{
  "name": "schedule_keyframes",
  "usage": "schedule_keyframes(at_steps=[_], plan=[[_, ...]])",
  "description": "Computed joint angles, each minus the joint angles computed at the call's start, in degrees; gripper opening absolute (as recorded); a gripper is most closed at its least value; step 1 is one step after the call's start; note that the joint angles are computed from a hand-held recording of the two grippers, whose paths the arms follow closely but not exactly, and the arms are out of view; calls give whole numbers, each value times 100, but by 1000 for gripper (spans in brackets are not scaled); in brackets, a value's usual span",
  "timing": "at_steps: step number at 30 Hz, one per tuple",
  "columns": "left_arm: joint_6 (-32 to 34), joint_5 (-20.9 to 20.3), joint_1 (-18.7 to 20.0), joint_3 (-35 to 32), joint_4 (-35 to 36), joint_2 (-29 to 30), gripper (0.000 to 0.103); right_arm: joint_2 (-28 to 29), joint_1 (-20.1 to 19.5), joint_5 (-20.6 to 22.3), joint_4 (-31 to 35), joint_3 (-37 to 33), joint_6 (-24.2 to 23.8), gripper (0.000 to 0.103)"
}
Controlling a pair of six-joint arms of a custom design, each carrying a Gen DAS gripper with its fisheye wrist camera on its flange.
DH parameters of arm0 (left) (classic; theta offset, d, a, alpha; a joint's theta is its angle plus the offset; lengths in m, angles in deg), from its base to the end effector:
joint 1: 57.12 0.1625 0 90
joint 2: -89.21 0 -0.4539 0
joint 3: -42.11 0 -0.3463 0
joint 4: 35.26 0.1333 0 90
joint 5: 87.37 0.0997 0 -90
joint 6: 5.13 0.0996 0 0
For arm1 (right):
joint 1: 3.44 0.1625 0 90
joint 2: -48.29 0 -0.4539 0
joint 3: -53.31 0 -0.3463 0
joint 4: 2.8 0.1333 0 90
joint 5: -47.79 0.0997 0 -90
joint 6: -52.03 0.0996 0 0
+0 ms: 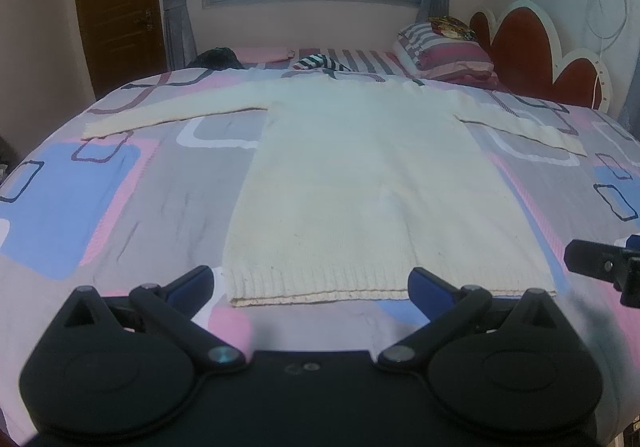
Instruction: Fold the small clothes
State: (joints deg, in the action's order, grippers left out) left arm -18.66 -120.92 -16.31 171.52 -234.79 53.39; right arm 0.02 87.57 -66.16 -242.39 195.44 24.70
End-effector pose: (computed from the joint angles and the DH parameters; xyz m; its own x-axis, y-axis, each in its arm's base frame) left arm -0.2048 -0.4626 0.0570 -0.6899 0.1142 -0.7149 0.5825 0.6739 -0.4545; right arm 0.1001 -0.4085 0.1869 -0.8125 0.0252 0.5825 -0.4311 0.6468 -0.6292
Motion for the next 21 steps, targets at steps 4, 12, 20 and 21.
schedule_keyframes(at_steps=[4,12,20,21], plan=[[12,-5,6,5,-21,12,103,3,-3,-2,-26,7,-6,103],[-5,22,-8,14,-63,43,103,-18,-3,0,16,1,-9,103],[21,25,-19,2,-75,59,103,-23,-29,30,-8,25,-23,103],[34,28,-18,-2,-87,65,103,-30,-34,34,-13,33,-23,103]])
